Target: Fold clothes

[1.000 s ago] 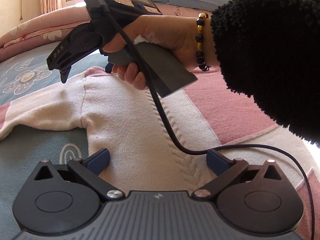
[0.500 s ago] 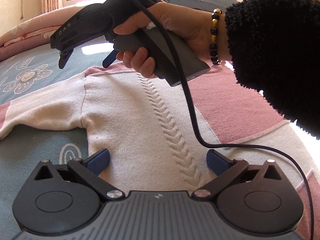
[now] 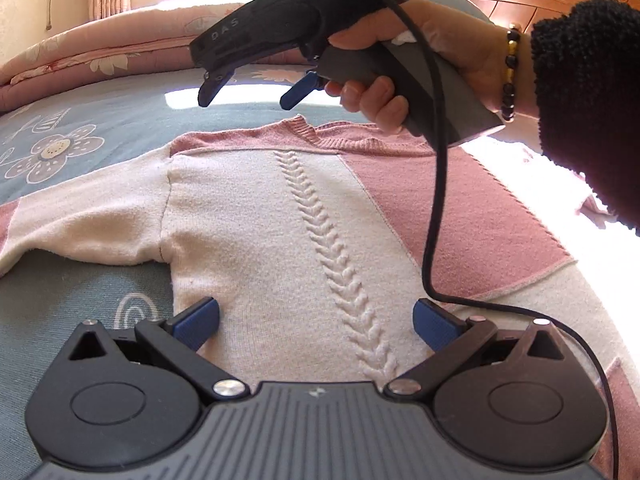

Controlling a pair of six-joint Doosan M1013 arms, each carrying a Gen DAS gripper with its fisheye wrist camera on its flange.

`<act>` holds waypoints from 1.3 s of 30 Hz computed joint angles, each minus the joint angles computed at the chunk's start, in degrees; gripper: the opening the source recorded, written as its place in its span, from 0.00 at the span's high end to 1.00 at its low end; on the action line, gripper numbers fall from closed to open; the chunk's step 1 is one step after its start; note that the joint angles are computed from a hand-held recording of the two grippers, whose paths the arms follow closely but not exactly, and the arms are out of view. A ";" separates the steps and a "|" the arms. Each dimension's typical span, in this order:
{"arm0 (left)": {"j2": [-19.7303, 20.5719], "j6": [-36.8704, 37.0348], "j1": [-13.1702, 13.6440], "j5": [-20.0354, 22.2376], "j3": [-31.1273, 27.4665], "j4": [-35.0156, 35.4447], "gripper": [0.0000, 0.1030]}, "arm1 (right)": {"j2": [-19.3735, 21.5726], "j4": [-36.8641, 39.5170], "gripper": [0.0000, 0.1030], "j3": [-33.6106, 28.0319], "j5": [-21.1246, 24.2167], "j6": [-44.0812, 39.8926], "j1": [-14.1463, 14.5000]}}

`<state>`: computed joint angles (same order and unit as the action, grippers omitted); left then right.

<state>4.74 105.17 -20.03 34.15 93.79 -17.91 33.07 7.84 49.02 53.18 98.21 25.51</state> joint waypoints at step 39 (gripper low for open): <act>1.11 0.70 -3.51 -5.30 1.00 -4.80 0.01 | -38.05 -28.33 0.19 50.26 -14.88 49.64 -17.73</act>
